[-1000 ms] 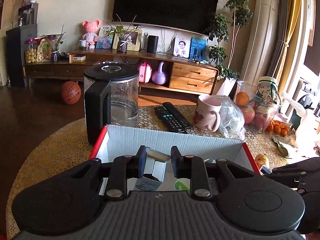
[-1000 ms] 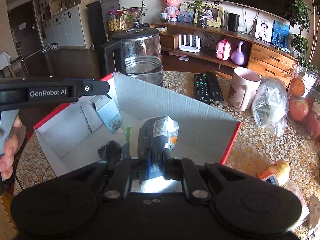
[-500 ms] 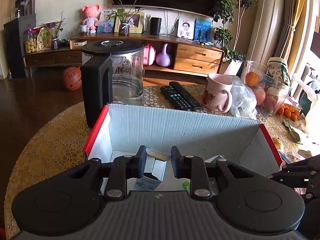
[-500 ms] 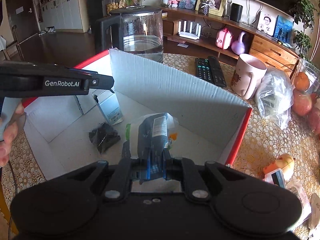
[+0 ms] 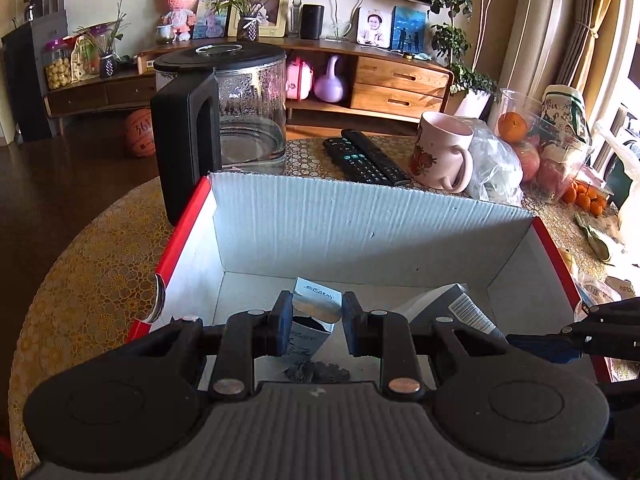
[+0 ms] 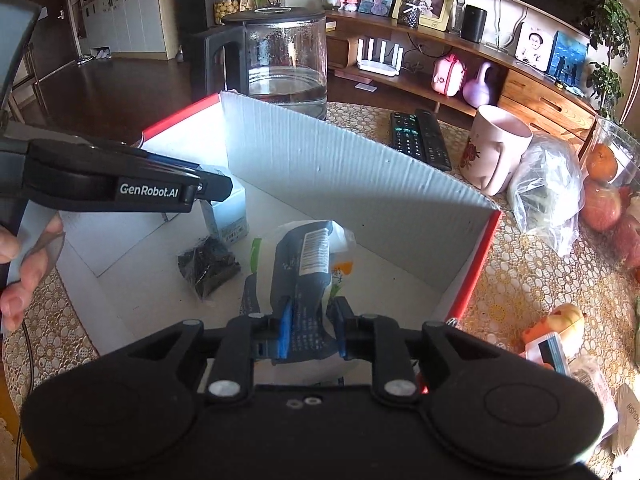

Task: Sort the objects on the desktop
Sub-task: 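Lower both tools into the box and open them to release the items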

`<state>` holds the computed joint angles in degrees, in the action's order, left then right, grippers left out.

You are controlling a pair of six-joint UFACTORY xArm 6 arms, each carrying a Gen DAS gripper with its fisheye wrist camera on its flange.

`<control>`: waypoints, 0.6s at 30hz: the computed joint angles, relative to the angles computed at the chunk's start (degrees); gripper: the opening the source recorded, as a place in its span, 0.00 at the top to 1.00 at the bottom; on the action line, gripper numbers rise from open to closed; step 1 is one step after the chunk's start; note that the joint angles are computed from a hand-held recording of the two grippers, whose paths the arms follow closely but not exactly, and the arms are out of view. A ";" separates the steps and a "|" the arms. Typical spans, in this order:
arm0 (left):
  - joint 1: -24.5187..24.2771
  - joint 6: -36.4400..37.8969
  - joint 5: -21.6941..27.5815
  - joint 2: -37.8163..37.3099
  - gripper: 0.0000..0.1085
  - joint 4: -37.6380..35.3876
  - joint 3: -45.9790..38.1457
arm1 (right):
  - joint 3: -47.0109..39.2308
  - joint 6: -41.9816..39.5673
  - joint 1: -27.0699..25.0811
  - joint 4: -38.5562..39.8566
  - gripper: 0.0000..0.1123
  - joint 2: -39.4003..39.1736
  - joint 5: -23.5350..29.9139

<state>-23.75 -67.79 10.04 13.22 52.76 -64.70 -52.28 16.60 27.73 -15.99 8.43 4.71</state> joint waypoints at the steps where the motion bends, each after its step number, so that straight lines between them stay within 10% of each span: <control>1: -0.02 0.41 0.05 -0.05 0.77 -0.60 0.07 | 0.32 0.32 -0.11 -0.37 0.75 -0.27 -0.26; 18: -1.46 3.59 3.40 -3.31 0.76 -3.33 2.44 | 6.04 -30.83 3.78 34.42 0.58 -6.51 -3.36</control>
<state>-25.21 -64.19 13.44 9.91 49.43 -62.25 -46.25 -14.23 31.51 18.43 1.92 1.35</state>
